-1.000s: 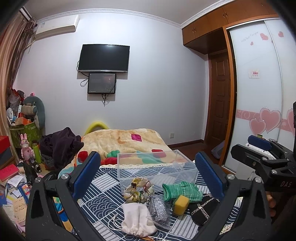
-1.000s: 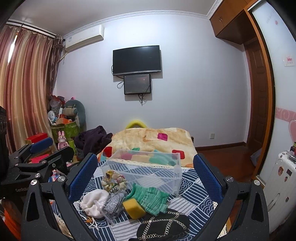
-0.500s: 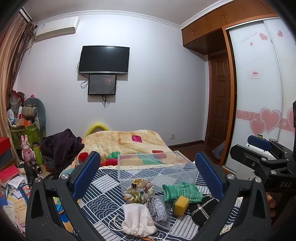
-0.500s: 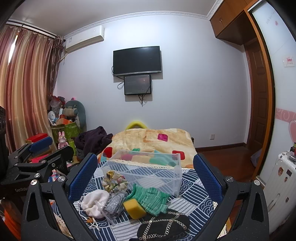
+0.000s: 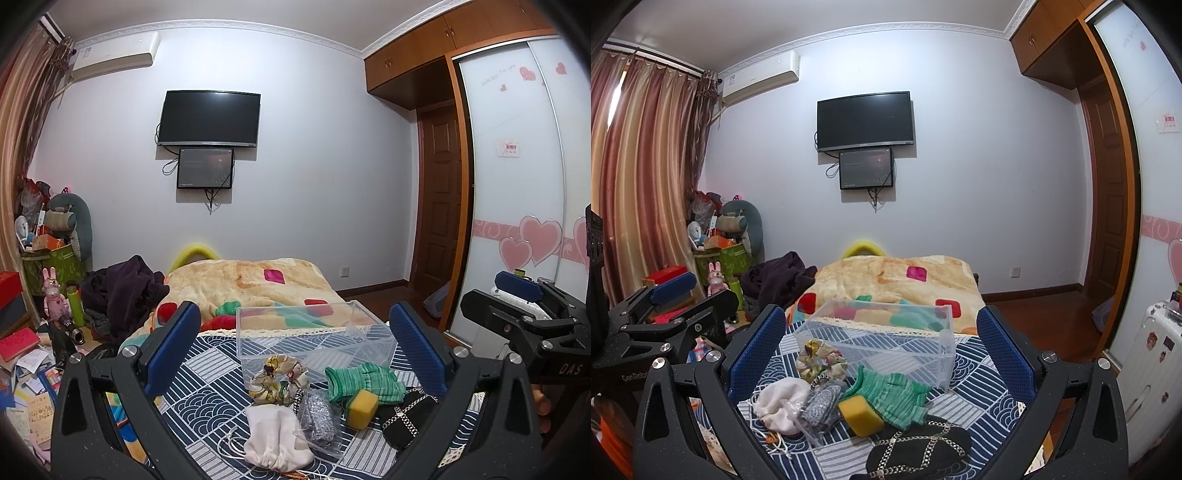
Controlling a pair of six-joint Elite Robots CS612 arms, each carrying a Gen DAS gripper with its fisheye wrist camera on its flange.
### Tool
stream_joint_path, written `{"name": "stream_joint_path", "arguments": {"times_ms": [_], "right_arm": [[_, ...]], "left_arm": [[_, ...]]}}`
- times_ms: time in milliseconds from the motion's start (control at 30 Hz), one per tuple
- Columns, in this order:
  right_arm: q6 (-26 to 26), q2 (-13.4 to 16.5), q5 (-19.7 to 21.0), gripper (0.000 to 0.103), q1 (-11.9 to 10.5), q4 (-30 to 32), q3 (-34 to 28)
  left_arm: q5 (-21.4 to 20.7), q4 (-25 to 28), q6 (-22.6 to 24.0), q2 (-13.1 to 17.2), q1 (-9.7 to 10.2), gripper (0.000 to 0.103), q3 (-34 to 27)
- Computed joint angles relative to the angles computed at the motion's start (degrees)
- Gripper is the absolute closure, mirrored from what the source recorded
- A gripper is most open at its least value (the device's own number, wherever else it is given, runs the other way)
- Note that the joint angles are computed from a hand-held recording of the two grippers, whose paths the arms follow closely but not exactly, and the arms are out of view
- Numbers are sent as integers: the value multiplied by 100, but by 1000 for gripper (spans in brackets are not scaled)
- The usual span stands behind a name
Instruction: Organize soft objects
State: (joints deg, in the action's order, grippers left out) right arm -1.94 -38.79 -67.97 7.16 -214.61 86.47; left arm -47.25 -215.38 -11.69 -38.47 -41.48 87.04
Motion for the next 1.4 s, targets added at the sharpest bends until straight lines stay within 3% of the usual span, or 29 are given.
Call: {"name": "stream_joint_path", "arguments": {"times_ms": [600,733,967,1333,1400], "right_arm": [[10,-5,-4,0,2,-18,4],[-9,-31,-37,0,18,51,20],[-98,-14,-87,0,9,574,-15],[-311,92,-196,0,-44,2266,-129],[-306,99,-204,0,-65,2542,-158]], "left_arm": [[1,-10,-35,-11,1,0,23],[-210,179,-216,-40,60,0,60],[-778,1216,-924,-47,218,0,122],[-1397,2823,-2074,58,446,0,50],[-1398,2938,-2211,84,458,6,21]]}}
